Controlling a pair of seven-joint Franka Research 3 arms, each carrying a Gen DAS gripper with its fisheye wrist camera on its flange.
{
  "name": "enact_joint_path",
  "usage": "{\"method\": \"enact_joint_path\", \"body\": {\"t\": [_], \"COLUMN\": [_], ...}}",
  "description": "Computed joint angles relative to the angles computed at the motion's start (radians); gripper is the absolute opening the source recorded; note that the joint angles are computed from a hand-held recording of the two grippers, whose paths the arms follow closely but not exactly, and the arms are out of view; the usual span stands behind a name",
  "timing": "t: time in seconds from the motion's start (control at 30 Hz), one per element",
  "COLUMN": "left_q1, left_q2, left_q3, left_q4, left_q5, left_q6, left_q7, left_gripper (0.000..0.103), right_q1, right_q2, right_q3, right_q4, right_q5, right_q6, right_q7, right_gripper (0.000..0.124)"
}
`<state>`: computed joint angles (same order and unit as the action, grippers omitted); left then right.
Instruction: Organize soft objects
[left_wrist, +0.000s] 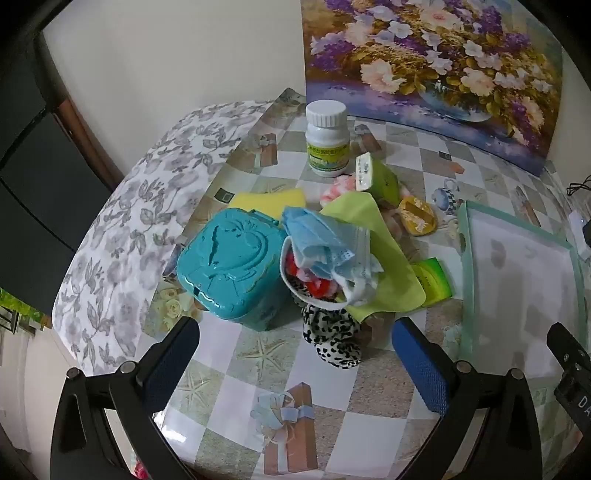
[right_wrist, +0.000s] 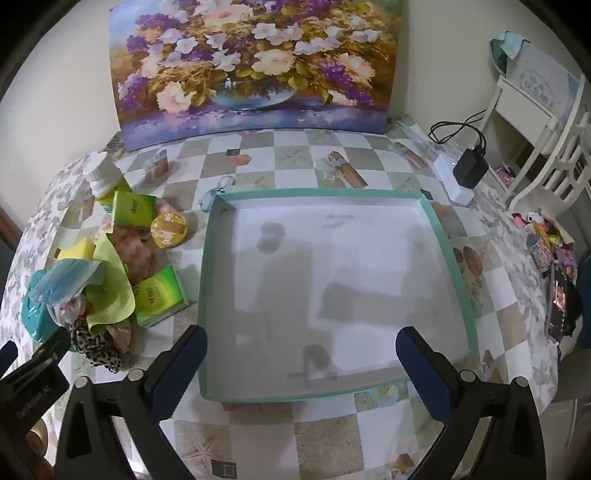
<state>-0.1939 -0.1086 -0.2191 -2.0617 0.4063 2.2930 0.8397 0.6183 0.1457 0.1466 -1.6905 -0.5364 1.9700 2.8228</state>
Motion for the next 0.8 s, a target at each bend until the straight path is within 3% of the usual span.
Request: {"method": "enact_joint_path", "body": {"t": [0.13,0.33,0.8], "left_q1": [-0.002,-0.001,-0.001], "left_q2": [0.014,-0.011,-0.013], "left_q3": [0.001,-0.003,-0.004], "left_q4": [0.034,-0.006,-0.008], "left_q5": [-0.015,0.022,0.019], "left_q6": [-0.031,0.008,-0.004], "left_q7": [0.025,-0.010,-0.024], "left_gripper": [0.103,0.103,0.103], "right_q1": [0.000,-0.001,-0.005], "right_q2": [0.001,0.002,-0.010], "right_q3": [0.001,-0.001,0.003], "right_q4": [0.004,0.002,-0.010], "right_q5": [0.005,0.009,0.017], "right_q6": [-0.007,-0.005,-0.003], "right_q7": [-0.010,-0.007,-0.011], "right_gripper": [0.103,0.103,0.103]}}
